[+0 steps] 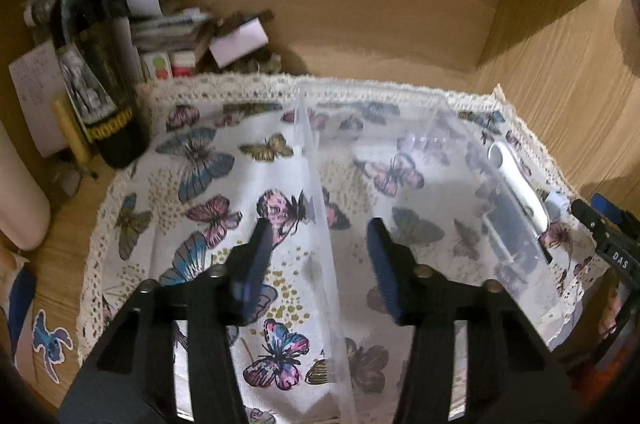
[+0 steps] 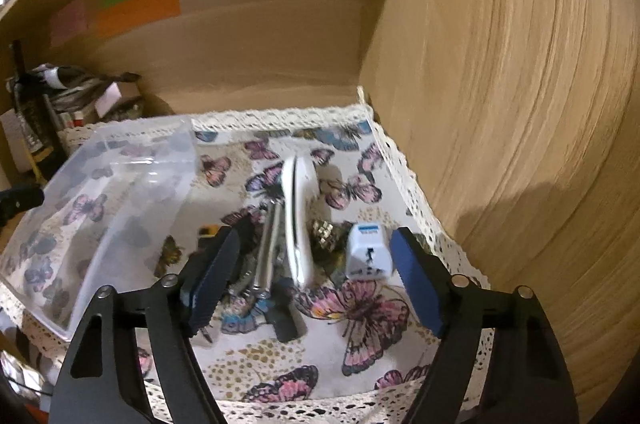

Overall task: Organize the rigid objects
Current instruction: 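Grip the clear box wall with the left tool while the right tool grasps the white adapter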

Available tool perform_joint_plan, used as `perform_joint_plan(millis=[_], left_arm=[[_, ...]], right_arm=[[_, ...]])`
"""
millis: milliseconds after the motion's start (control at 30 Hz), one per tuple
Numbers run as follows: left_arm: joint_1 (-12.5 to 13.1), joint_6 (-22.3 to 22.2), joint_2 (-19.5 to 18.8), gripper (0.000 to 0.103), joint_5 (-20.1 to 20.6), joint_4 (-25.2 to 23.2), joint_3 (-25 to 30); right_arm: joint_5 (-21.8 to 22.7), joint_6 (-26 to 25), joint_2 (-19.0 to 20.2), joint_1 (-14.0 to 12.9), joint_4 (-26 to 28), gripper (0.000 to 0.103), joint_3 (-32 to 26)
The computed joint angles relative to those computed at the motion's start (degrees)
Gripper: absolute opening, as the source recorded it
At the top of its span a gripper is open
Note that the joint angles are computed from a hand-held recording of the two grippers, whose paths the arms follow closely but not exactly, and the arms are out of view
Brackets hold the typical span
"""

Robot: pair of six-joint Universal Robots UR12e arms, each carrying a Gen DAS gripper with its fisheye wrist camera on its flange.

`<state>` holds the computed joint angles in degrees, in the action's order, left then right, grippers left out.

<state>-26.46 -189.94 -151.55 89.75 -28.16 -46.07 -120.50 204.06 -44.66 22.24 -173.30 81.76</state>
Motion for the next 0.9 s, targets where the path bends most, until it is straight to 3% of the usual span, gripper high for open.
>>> perform_joint_plan(millis=[100,333,467,667,900], left_arm=[[0.04,-0.03,-0.5,0.026,-0.4,-2.91,1.1],[0.22,-0.96,-1.01,0.014,-2.64,-4.4,1.73],[0.1,-0.8,-1.2,0.012,-2.25,-3.83,1.87],[0.24,-1.13,-1.17,0.012,-3.08,-4.08,1.92],[0.32,0.13,-1.18,0.012,-3.11,-3.58,1.78]], right_arm=[[0.11,1.77,-0.3,-0.42,2.87,0.067,0.16],[1.51,6.9,-0.44,-1.76,9.76,0.054,-0.53],[2.77,8.58,-0.33,-2.62,11.9,0.05,-1.18],[6.74,9.44,0.13,-3.91,14.31,0.034,-2.06],[3.33,9.3,0.02,-3.02,12.66,0.034,-1.82]])
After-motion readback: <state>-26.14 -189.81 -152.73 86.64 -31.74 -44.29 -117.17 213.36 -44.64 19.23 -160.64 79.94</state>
